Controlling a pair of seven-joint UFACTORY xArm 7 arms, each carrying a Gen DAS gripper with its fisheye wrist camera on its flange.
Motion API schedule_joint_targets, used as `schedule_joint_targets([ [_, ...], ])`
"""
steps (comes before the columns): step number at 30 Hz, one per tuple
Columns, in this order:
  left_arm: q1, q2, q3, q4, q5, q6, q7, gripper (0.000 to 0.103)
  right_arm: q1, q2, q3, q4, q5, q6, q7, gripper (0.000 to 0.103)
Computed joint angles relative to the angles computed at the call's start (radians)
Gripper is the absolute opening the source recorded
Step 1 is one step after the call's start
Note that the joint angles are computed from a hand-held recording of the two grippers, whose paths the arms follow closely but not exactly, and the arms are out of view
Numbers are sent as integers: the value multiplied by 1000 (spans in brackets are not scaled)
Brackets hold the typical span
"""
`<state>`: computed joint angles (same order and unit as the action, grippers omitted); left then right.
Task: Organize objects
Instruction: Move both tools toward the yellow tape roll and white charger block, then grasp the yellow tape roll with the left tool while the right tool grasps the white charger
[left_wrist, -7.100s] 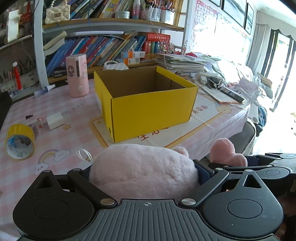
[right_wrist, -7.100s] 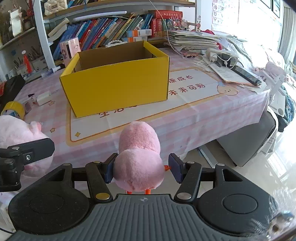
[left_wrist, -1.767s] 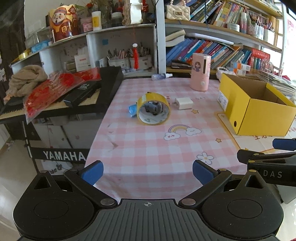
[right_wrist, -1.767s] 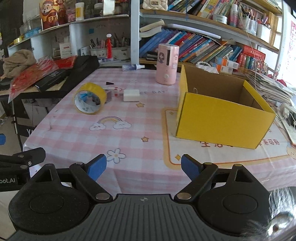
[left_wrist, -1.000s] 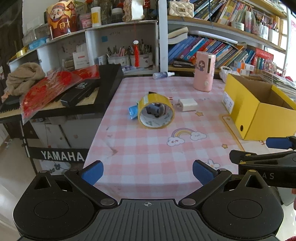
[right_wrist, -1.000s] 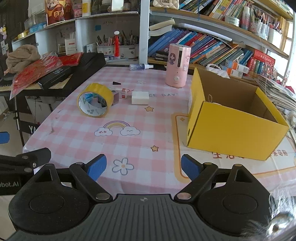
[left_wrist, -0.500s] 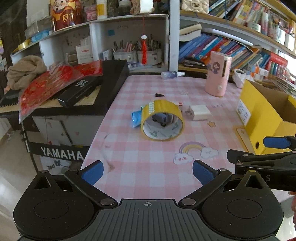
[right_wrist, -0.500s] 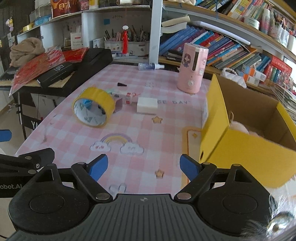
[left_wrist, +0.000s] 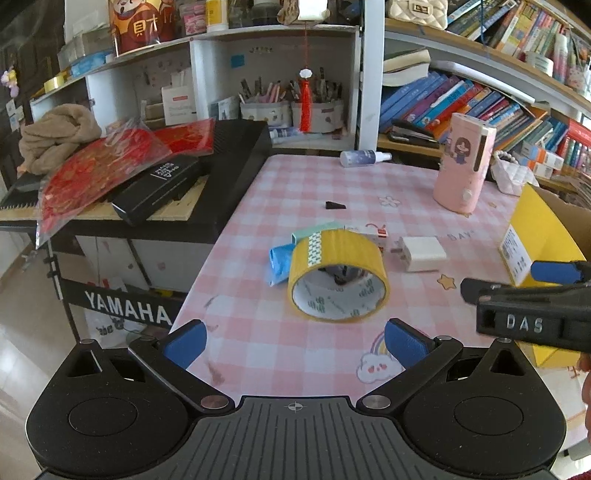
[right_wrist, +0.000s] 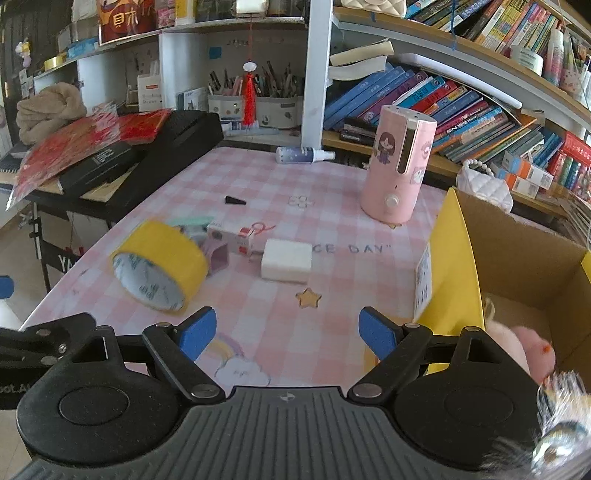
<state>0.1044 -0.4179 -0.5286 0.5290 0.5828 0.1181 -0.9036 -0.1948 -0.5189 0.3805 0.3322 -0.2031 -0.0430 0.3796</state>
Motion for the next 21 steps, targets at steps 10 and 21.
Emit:
schedule_joint_targets([
  [10,17,129,-8,95,105,20,-57,103,-186,113,123,99,-16,-62,25,80],
  [21,-79,266,75,196,268,72,-150,103,-230,251,141,206,-3,-68,-12,80],
])
